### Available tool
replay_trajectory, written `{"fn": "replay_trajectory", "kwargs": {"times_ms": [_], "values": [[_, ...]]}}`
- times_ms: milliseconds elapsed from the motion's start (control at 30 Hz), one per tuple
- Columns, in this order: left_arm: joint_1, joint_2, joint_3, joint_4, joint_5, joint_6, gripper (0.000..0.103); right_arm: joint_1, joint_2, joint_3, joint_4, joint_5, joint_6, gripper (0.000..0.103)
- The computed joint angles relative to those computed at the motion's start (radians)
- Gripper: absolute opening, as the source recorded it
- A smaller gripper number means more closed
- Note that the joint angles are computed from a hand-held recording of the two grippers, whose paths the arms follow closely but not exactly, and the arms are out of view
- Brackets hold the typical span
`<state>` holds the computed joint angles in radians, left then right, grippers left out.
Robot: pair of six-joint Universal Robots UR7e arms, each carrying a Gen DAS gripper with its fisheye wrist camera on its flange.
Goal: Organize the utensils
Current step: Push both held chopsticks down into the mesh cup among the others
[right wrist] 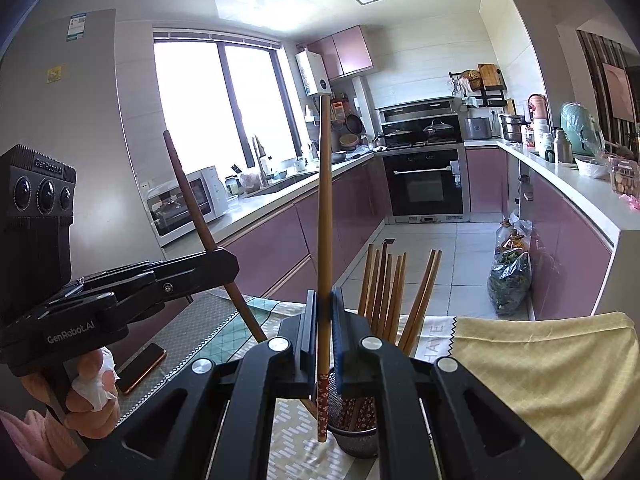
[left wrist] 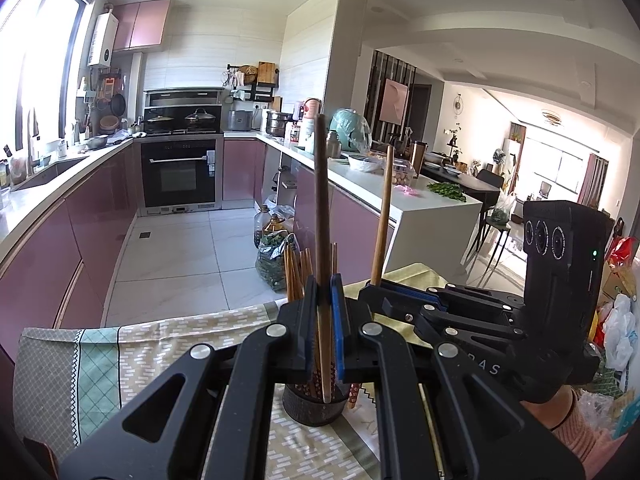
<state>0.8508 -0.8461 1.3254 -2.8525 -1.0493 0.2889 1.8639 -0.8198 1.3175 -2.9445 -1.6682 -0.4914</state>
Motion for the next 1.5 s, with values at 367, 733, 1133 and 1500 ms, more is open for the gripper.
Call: {"fn": "replay_trajectory", "kwargs": {"times_ms": [367,733,1133,1500], "values": [[0.000,0.001,-0.006,0.005,0.001,-0.002,0.007,-0.002,0.017,-0.016,-0.011,-0.009,0.010,0.006],[0.000,0.018,-0.031,0.013,0.009,-0.003,0.007,-0.003,0.038,-0.043,-0.014,-0.026,0.024,0.006],[0.006,0.035,-0.058,0.054,0.015,-0.012,0.007,-0.009,0.062,-0.066,-0.003,-0.061,0.042,0.006],[0.012,0.041,-0.074,0.093,0.021,-0.015,0.007,-0.012,0.070,-0.068,-0.005,-0.082,0.039,0.006]]}}
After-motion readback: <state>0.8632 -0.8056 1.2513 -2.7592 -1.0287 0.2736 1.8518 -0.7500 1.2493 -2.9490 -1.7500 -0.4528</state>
